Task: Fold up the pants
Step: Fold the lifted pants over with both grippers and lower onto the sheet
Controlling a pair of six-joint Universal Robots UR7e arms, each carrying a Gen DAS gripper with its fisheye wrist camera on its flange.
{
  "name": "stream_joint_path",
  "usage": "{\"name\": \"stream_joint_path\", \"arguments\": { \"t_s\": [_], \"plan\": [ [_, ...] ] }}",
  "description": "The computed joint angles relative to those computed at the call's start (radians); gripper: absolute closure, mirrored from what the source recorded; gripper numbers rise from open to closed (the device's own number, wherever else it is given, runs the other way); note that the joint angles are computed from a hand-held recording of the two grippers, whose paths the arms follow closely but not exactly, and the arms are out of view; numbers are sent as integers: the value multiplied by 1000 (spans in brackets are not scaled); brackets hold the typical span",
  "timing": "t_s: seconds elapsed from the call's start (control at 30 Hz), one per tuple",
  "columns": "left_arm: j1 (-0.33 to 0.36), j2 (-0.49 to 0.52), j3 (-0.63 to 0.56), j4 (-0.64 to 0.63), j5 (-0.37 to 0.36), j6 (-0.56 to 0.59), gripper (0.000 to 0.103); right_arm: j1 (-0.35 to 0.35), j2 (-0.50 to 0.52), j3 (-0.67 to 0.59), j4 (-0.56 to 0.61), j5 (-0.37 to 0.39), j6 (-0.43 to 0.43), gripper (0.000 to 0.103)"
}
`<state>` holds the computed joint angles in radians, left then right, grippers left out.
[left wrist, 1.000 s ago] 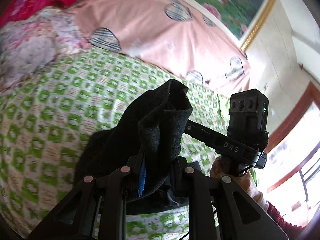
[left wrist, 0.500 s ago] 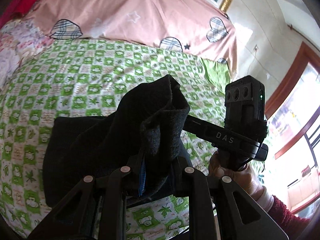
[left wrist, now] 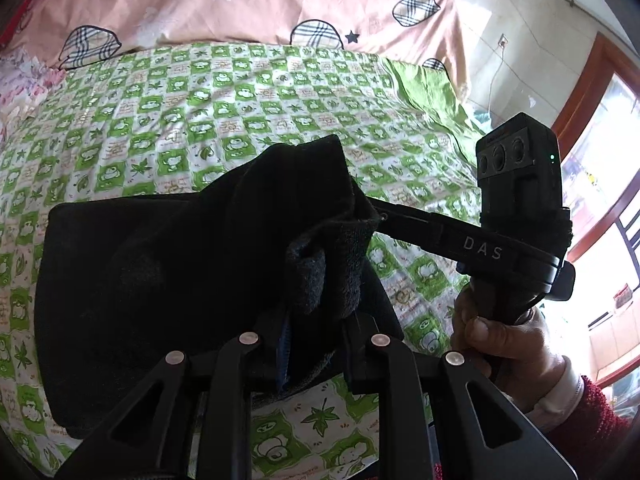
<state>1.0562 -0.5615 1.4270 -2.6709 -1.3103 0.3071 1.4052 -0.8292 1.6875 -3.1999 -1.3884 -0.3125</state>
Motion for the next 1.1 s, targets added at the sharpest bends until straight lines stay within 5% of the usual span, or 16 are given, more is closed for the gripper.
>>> {"name": "stream_joint_path", "arguments": {
  "t_s": [0.2, 0.4, 0.6, 0.93, 1.1],
  "plan": [
    [6, -6, 8, 45, -45, 29, 68, -7, -21, 65, -108, -49, 87, 86],
    [16, -34, 30, 78, -93, 28, 66, 12, -30, 97, -184, -104, 142, 54],
    [24, -88, 87, 61, -145, 28, 58, 45, -14, 90, -210, -135, 155, 45],
    [51, -149, 103, -28, -120, -27, 29, 116, 23, 48, -193, -288, 154, 25],
    [87, -150, 49, -31, -88, -84, 28, 138, 42, 19, -162, -373, 206, 17]
  ]
}}
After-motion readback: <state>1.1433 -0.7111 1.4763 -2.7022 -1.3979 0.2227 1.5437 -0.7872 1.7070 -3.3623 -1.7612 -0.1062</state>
